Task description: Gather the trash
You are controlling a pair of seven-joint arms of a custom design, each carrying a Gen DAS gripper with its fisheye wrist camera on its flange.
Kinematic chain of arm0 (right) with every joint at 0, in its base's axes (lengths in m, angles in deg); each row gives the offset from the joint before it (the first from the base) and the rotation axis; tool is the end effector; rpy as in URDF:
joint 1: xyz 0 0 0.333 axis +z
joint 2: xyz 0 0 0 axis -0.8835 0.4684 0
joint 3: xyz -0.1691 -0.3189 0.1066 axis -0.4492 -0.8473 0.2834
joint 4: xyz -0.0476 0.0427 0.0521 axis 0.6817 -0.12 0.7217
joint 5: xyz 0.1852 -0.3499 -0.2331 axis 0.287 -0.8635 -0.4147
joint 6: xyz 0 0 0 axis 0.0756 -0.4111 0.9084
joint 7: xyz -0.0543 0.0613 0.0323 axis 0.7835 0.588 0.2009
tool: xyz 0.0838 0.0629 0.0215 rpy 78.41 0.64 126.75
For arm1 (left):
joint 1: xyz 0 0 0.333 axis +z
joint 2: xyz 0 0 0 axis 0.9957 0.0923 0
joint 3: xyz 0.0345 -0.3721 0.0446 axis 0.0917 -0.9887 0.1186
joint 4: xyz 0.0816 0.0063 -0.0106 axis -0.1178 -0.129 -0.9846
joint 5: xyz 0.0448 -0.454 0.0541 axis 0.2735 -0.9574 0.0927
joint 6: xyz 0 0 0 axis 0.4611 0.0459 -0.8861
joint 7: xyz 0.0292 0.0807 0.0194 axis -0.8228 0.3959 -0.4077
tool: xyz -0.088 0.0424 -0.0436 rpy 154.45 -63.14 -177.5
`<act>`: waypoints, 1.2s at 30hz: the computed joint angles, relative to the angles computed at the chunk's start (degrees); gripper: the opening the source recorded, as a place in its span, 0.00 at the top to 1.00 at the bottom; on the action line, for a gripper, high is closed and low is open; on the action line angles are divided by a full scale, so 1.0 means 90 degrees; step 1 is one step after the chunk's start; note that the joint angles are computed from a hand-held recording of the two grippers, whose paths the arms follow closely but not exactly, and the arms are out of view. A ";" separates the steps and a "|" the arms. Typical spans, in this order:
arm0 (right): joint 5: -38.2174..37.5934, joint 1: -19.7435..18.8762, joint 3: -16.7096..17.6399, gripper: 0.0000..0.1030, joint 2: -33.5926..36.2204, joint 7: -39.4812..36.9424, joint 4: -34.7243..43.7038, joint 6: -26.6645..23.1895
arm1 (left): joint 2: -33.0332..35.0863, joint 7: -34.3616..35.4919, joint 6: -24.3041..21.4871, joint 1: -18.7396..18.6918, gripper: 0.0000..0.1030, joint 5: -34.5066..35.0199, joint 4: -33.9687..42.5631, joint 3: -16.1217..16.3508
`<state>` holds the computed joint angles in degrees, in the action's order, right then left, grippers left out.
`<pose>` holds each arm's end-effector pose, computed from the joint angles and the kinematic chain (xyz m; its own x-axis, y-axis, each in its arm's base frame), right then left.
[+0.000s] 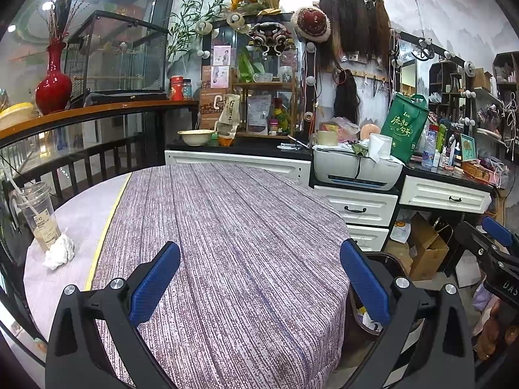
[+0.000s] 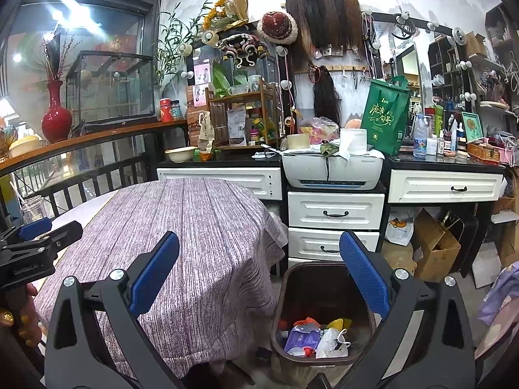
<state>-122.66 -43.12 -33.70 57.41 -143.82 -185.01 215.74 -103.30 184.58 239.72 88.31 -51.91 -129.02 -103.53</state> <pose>0.4507 0.3415 0.6097 -0.0746 -0.9914 -0.1074 -0.2925 0.1247 -0.9481 0.4948 -0.1468 0.5965 -0.1758 -0.9842 0.0192 -0.3560 0.0454 -0.9334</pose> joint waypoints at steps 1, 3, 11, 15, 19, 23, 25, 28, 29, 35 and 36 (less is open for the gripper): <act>-0.0012 0.0000 0.0002 0.06 0.0003 0.0018 0.0003 -0.0002 | -0.0007 -0.0003 0.0003 0.0019 0.05 0.0000 -0.0003 -0.0014; -0.0031 -0.0002 -0.0009 0.06 0.0012 0.0018 0.0007 0.0020 | -0.0021 -0.0011 -0.0011 0.0127 0.05 0.0001 0.0001 -0.0114; -0.0058 0.0002 -0.0017 0.06 0.0016 0.0029 0.0002 0.0026 | -0.0050 -0.0047 -0.0012 0.0293 0.05 0.0034 -0.0008 -0.0243; -0.0048 0.0006 -0.0020 0.06 0.0015 0.0019 0.0001 0.0030 | -0.0039 -0.0041 0.0001 0.0255 0.05 0.0045 -0.0007 -0.0203; -0.0062 0.0002 -0.0021 0.06 0.0015 0.0044 -0.0003 0.0029 | -0.0054 -0.0048 -0.0033 0.0281 0.05 0.0049 -0.0010 -0.0228; -0.0070 -0.0001 -0.0027 0.06 0.0012 0.0032 -0.0009 0.0043 | -0.0091 -0.0074 -0.0074 0.0377 0.05 0.0090 0.0015 -0.0303; -0.0077 -0.0003 -0.0031 0.06 0.0010 0.0042 -0.0012 0.0056 | -0.0107 -0.0084 -0.0087 0.0406 0.05 0.0122 0.0022 -0.0329; -0.0046 0.0000 -0.0030 0.06 0.0007 0.0016 -0.0011 0.0053 | -0.0134 -0.0112 -0.0045 0.0493 0.05 0.0144 0.0008 -0.0407; -0.0052 -0.0003 -0.0030 0.06 0.0006 0.0025 -0.0016 0.0056 | -0.0133 -0.0110 -0.0038 0.0491 0.05 0.0151 0.0011 -0.0406; -0.0052 -0.0006 -0.0031 0.06 0.0009 0.0025 -0.0015 0.0067 | -0.0127 -0.0093 -0.0020 0.0515 0.05 0.0145 0.0014 -0.0439; -0.0050 -0.0005 -0.0025 0.06 0.0007 0.0021 -0.0012 0.0055 | -0.0131 -0.0091 -0.0025 0.0533 0.05 0.0146 0.0016 -0.0454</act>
<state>-123.11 -43.16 -33.93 57.48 -143.63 -185.12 216.23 -104.47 183.75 239.49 93.10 -50.59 -128.87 -107.62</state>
